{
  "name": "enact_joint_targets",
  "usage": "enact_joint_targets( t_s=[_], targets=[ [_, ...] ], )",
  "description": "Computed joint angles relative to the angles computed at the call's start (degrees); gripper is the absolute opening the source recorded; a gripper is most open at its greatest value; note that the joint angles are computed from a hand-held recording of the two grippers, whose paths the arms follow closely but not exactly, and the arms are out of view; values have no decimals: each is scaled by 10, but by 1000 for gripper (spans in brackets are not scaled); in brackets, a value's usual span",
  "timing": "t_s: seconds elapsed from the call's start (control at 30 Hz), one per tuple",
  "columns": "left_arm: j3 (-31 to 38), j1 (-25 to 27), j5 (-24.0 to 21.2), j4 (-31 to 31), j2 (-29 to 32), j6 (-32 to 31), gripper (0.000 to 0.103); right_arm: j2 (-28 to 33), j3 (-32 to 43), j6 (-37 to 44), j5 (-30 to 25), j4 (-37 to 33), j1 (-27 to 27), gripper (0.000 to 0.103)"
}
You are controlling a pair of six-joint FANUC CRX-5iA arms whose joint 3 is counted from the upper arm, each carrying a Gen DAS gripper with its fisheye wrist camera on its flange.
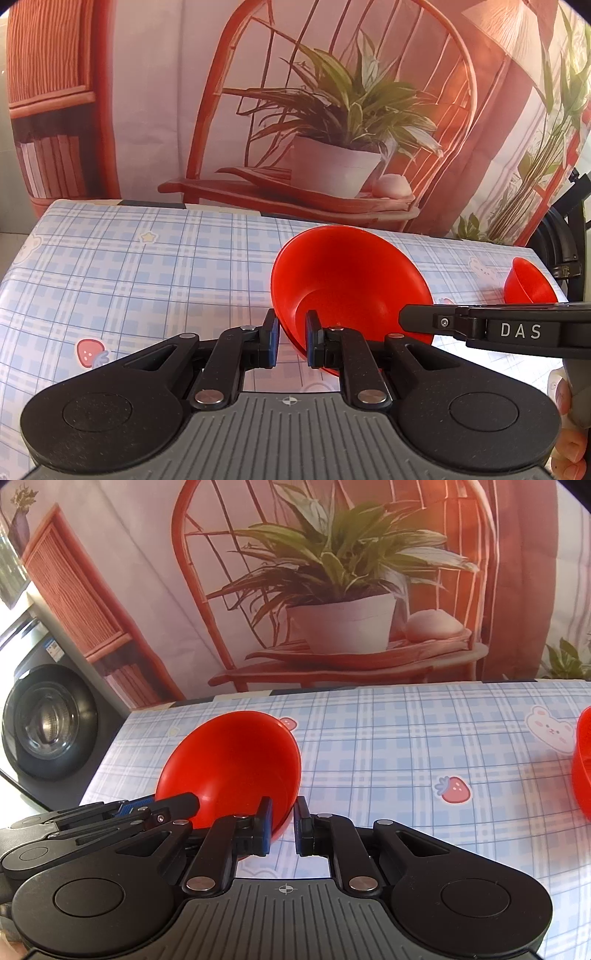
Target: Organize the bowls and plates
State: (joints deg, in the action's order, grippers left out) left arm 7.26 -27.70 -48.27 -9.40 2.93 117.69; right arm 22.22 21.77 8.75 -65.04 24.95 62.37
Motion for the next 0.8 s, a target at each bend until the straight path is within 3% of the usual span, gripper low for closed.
enact_joint_targets(
  t_s=[0.37, 0.8],
  targets=[
    [42, -58, -62, -74, -32, 45, 15, -50, -35, -40, 2, 65, 40, 11],
    [81, -129, -109, -112, -45, 70, 16, -139, -116, -118, -6, 135, 94, 11]
  ],
)
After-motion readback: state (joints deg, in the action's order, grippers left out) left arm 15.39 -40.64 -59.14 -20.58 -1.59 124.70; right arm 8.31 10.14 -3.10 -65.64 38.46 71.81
